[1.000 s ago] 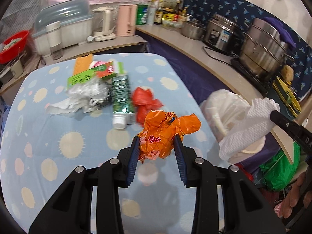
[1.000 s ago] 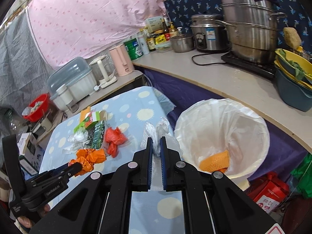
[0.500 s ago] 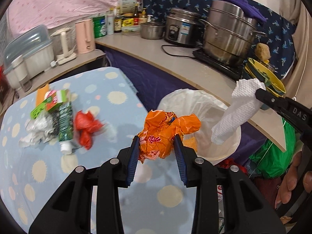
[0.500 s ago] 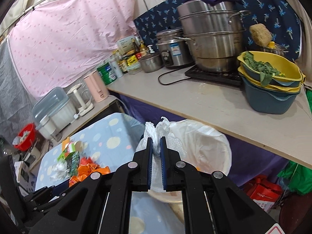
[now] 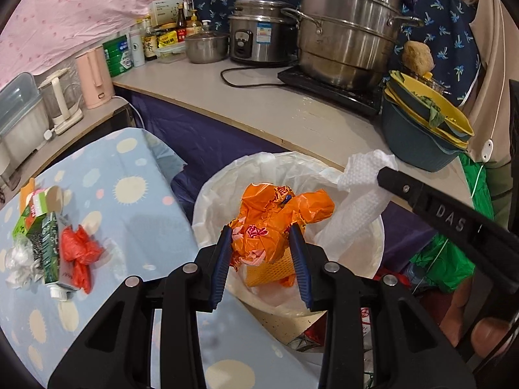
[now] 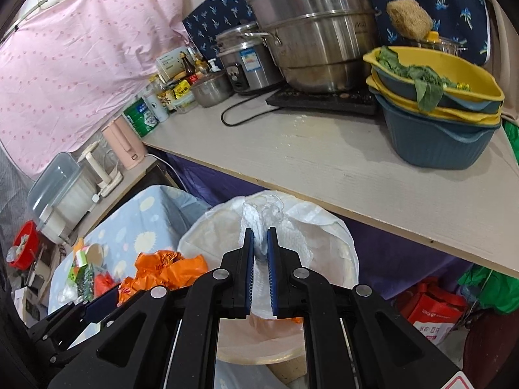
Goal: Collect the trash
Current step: 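Carry the paper towel and orange wrapper into the bin and open both tools, then withdraw both tools from the bin back toward the trash pile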
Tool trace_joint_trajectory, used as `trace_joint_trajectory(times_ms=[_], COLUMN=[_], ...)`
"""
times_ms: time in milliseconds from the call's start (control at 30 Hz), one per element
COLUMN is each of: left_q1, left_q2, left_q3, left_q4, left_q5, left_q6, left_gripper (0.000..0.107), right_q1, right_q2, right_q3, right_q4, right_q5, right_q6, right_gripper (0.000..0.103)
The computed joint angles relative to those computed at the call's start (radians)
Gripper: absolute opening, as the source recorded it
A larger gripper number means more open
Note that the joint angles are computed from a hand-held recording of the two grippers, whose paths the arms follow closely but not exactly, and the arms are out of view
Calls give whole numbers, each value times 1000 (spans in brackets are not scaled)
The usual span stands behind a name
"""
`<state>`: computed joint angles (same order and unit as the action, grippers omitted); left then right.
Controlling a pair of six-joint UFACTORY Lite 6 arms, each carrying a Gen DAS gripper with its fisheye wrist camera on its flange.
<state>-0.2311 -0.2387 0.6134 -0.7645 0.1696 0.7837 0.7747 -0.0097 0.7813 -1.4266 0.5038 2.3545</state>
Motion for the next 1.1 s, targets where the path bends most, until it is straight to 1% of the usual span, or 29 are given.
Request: trace_joint_trajectory(times_ms=[133,267,333,400,467,500,533,600,667,733,833,1033,1100], left_q1=[-39,-58,-65,-69,-68,-68,-68,-71,-74,-72,-66,-21,-1], left_q2=[84,138,155,169,181,183,184,179,166,151,129,83,62], left_q3=[38,65,75,85,94,96,97,94,89,86,80,74,68], left_q4=[12,37,56,112,141,147,149,203,276,275,299,195,170], left_q5=[-41,-58,-64,-68,-65,-65,-64,-69,-74,-70,-63,-21,-8], left_q6=[-38,-70,-94,-159,-196,-205,-208,-268,-344,-344,-366,-264,-236], left_gripper=[34,35,37,39,42,45,50,58,62,65,66,69,70], right_q1=[-29,-47,-51,-47,-41,-36,-31,-29,-24,-19,-5,27,43], right_q2=[40,59,65,66,55,47,41,30,19,10,-7,-27,-29], right_q3=[-5,-12,-12,-9,-14,-17,-18,-16,-13,-9,-3,22,34], right_q4=[-56,-102,-108,-99,-99,-102,-97,-86,-72,-60,-37,11,26], right_q5=[-31,-50,-55,-49,-37,-28,-18,-12,-7,-1,14,48,60], right_q6=[57,108,117,111,120,126,124,106,89,75,51,-2,-18], right_gripper=[9,13,13,15,27,30,33,35,35,36,37,42,42])
